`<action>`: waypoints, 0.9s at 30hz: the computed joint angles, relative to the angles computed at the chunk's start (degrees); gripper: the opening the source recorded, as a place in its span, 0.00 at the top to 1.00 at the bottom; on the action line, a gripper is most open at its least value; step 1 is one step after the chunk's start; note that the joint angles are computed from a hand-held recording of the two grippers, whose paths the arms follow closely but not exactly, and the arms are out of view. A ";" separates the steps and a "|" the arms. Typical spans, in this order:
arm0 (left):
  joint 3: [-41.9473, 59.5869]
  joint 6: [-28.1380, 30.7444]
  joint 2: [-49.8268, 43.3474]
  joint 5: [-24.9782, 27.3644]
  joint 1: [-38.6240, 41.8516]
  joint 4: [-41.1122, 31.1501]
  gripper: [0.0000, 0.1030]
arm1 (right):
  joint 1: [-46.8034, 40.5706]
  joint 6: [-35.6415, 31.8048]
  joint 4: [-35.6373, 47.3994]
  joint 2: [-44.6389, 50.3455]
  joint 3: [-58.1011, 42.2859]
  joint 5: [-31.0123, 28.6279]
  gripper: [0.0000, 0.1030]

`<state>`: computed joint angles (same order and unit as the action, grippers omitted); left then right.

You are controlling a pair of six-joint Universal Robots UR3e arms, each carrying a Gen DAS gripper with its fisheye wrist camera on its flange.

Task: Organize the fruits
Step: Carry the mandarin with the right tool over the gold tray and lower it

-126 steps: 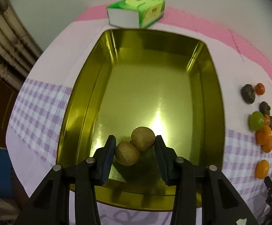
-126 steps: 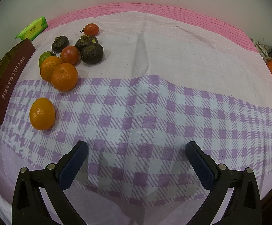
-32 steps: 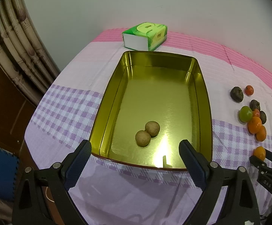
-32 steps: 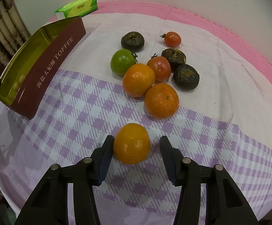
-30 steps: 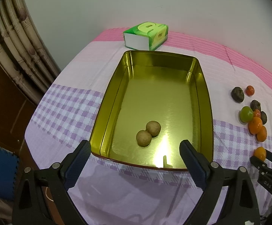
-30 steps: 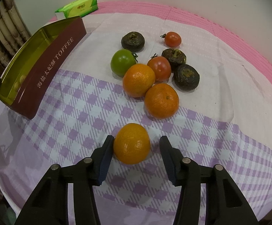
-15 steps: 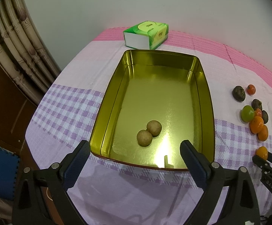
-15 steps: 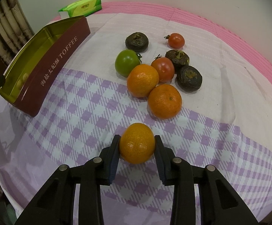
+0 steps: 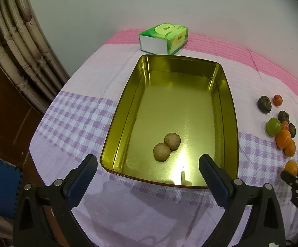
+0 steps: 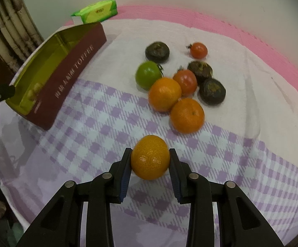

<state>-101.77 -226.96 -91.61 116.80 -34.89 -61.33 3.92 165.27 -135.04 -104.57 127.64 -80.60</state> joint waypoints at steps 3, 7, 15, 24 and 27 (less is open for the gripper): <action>-0.03 -0.06 0.10 0.15 0.10 0.02 0.03 | 1.96 0.93 0.50 1.45 -3.30 0.42 0.66; -0.08 -0.17 0.32 0.33 0.22 -0.14 0.02 | 6.20 2.87 0.24 5.25 -8.88 0.20 0.66; -1.34 -1.77 2.02 0.52 1.71 -0.18 0.01 | 14.13 6.18 1.12 11.70 -18.67 1.18 0.66; -8.73 -11.19 11.31 1.21 7.96 -2.06 0.01 | 21.83 8.17 1.12 20.99 -29.63 1.62 0.66; -11.51 -14.45 14.80 0.60 10.45 -2.90 0.01 | 24.32 8.40 1.29 24.34 -32.98 1.16 0.65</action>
